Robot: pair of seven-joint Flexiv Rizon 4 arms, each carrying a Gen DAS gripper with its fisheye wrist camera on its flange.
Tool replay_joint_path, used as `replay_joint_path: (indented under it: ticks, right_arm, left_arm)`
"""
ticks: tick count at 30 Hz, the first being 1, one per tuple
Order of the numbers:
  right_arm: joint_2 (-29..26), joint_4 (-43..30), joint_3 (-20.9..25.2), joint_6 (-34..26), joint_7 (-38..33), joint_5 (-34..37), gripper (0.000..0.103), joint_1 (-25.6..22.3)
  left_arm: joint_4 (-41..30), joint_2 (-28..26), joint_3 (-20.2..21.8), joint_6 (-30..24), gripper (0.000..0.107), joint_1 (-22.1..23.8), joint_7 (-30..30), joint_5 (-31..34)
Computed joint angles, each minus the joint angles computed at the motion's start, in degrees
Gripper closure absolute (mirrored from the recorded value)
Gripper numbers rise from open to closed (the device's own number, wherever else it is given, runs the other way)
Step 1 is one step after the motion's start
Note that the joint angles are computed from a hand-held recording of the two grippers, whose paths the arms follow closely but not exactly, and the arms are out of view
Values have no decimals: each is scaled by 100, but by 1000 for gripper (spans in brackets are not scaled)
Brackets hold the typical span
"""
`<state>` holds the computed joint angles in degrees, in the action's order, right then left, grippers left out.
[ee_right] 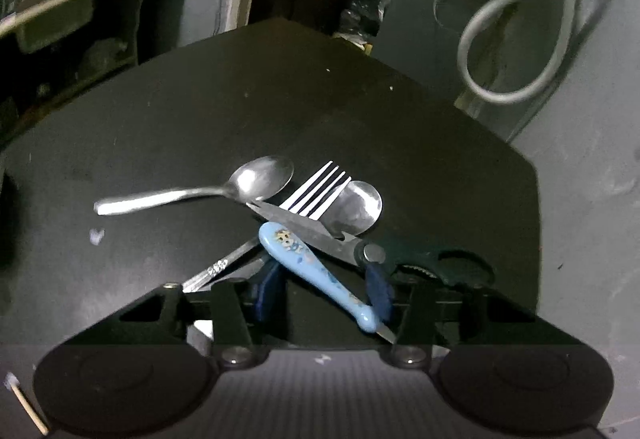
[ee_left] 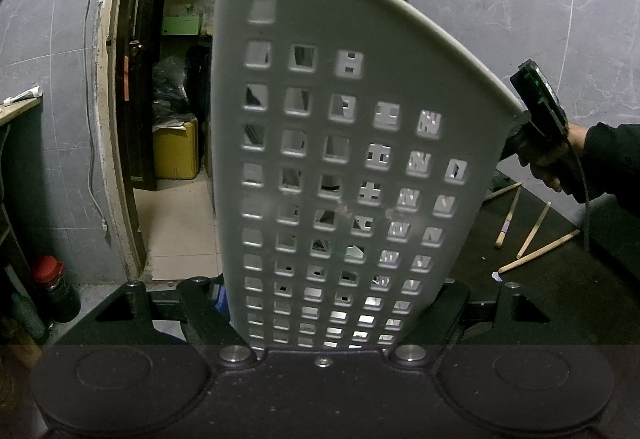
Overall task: Organize utensils
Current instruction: 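Lift the blue-handled spoon upright off the pile with the right tool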
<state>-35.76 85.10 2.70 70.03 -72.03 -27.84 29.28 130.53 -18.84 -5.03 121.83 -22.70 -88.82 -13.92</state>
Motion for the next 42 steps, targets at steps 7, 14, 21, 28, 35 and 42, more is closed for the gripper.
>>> replay_joint_path:
  ticks: [7,14,21,28,35,42]
  right_arm:
    - [-154,-280,318,1,51,647,71,-313]
    - [-347,-542,578,117,-312,1143,52,-517]
    - [-353,-357,243,594,-45,1041,93,-328]
    - [-220,91,-351,1313,552,593,94,39]
    - [37,847,-1935,2756,1500,483,94,1089]
    - [-123,1438,-3853,4021,1516,2107,95,2790]
  left_arm:
    - [-29,-12,-44,-12,28,120,-75,144]
    - [-38,-26,-10,-8,28,87,-63,116]
    - [-36,-32,7,-2,28,46,-32,66]
    - [-32,-31,18,5,28,16,-9,24]
    - [-34,-47,80,33,28,-155,106,-211]
    - [-15,-42,103,63,28,-275,214,-411]
